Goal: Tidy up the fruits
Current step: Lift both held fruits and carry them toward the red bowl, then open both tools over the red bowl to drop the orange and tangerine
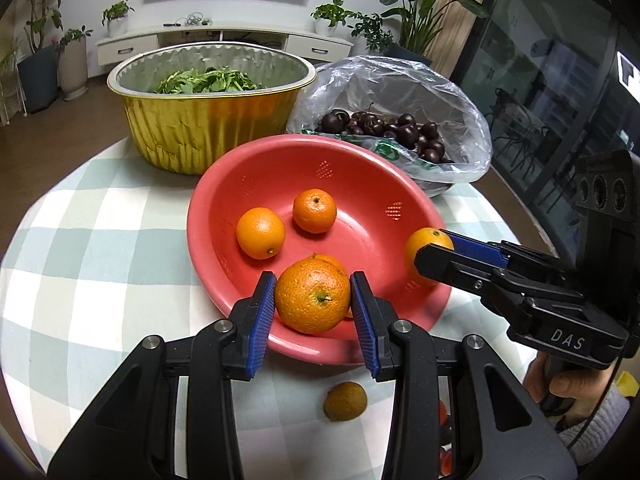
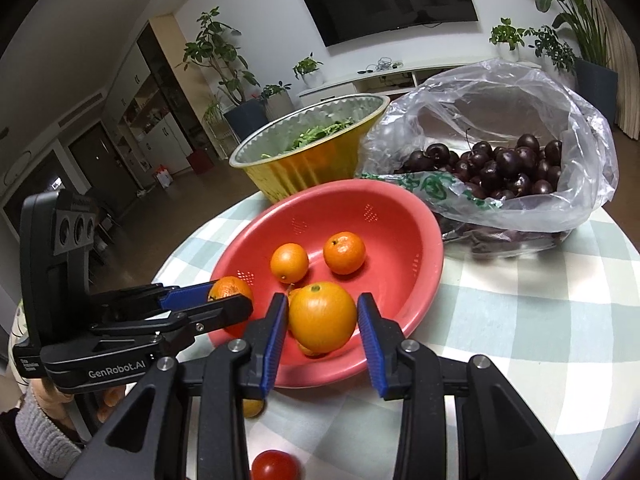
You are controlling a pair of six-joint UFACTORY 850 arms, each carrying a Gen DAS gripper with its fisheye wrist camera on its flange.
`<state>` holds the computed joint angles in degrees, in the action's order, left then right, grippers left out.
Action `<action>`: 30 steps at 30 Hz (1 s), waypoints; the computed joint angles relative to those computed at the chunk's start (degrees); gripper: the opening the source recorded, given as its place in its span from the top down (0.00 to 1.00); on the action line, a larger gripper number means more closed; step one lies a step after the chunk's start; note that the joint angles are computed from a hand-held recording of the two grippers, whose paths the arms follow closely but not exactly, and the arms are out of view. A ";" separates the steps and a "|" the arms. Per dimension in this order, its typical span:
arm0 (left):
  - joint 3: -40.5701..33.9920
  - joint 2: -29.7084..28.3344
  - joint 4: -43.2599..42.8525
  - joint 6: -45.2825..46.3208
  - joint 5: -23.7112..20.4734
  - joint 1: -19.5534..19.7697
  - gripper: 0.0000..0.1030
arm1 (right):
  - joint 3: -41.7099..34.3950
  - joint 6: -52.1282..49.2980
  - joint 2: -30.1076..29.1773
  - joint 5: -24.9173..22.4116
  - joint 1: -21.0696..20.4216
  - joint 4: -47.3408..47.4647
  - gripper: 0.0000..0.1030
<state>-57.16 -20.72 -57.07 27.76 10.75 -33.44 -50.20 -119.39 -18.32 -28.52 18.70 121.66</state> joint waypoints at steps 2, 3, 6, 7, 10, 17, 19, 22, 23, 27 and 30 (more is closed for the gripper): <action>-0.51 -0.49 -5.11 5.08 0.87 -0.19 0.66 | 0.04 -1.45 -0.04 0.38 0.20 1.16 0.62; -0.60 -0.58 -5.85 5.79 0.96 -0.24 0.66 | 0.10 -2.21 0.01 0.57 0.30 1.79 0.62; -1.05 -1.03 -7.60 7.77 1.16 -0.21 0.65 | 0.46 -4.55 0.43 1.05 0.59 3.57 0.62; -1.30 -1.26 -8.93 9.40 1.39 -0.26 0.65 | 0.43 -5.01 0.42 1.08 0.60 3.85 0.62; -1.79 -1.74 -12.24 13.18 2.13 -0.57 0.65 | 0.77 -5.22 0.69 0.79 0.52 4.03 0.62; -2.30 -2.16 -14.91 15.88 2.82 -0.79 0.64 | 2.35 -5.25 2.23 -0.16 0.16 3.97 0.62; -2.18 -1.99 -15.57 16.44 3.09 -0.81 0.63 | 2.85 -5.32 2.76 -0.41 0.12 4.12 0.61; -1.71 -1.42 -16.27 17.00 3.40 -0.91 0.63 | 3.78 -5.51 3.77 -0.68 0.09 4.09 0.61; -1.45 -1.13 -16.28 16.94 3.48 -0.96 0.63 | 4.12 -5.51 4.14 -0.77 0.11 3.98 0.61; 0.32 0.68 -14.96 14.95 4.30 -1.44 0.63 | 5.56 -5.21 5.71 -1.10 0.38 3.33 0.61; 2.07 2.30 -13.43 12.66 4.83 -2.07 0.63 | 7.26 -5.88 7.13 -1.30 0.74 3.39 0.58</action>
<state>-55.09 -18.41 -70.50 40.42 15.57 -35.51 -42.93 -125.27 -11.20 -29.82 19.44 125.05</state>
